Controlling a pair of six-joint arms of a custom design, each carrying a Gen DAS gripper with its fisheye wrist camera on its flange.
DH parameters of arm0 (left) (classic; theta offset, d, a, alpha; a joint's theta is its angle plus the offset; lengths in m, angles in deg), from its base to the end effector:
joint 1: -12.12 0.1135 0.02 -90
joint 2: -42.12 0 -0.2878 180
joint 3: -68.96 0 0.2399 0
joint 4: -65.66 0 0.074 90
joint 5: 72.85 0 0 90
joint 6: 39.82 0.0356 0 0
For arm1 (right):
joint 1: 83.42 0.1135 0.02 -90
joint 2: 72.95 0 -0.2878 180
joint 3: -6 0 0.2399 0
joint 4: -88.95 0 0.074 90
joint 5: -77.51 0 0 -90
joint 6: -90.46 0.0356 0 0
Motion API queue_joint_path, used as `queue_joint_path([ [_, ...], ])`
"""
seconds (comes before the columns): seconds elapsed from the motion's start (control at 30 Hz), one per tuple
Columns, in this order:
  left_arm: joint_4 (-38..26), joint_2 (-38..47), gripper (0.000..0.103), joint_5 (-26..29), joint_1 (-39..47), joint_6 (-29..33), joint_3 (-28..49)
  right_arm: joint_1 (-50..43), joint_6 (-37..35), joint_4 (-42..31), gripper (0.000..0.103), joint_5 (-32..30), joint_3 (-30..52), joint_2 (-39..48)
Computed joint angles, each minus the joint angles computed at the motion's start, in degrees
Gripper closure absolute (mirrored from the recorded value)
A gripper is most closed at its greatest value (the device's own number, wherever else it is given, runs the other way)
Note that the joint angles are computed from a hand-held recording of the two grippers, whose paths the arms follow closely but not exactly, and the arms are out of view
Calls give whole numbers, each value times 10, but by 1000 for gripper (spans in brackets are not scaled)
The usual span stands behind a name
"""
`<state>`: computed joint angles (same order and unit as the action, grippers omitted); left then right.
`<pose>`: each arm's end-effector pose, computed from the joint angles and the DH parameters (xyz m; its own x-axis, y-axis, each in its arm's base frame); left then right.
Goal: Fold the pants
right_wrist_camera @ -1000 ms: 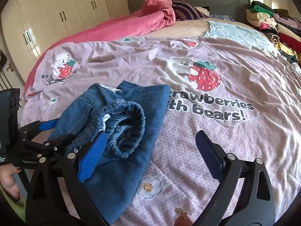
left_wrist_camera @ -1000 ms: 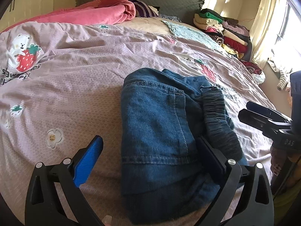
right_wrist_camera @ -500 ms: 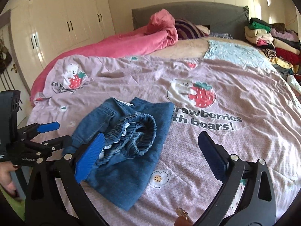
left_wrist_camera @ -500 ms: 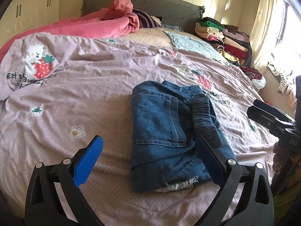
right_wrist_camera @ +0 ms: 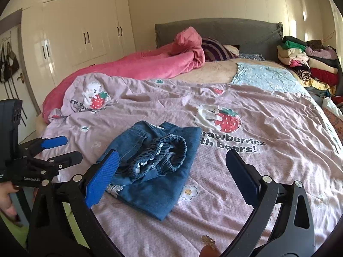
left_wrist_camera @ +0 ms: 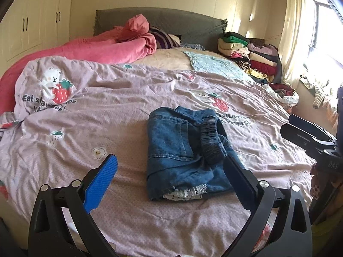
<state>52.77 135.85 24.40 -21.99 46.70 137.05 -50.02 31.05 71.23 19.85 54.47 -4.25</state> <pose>0.2794 -0.1947 0.2288 -0.5535 0.3022 -0.7761 0.6056 0.7858 -0.1260 0.1963 0.1067 0.2347 -0.4994 0.1857 -0.8462 0.1641 0.9794 0.1181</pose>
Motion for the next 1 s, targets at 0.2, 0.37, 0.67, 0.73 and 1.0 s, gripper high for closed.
queue_joint_path([
  [0.2,0,-51,4,-1,-1,5,-36,59,30,-46,9,58,2,-36],
  [0.37,-2,-85,4,1,1,4,-60,106,58,-80,9,98,5,-51],
  [0.67,11,-127,4,-2,-12,3,-114,168,131,-142,9,143,3,-46],
  [0.73,12,-131,4,-5,-16,4,-123,179,150,-156,9,148,0,-45],
  [1.0,25,-123,4,-4,-14,-4,-148,205,201,-186,9,162,-8,-36],
])
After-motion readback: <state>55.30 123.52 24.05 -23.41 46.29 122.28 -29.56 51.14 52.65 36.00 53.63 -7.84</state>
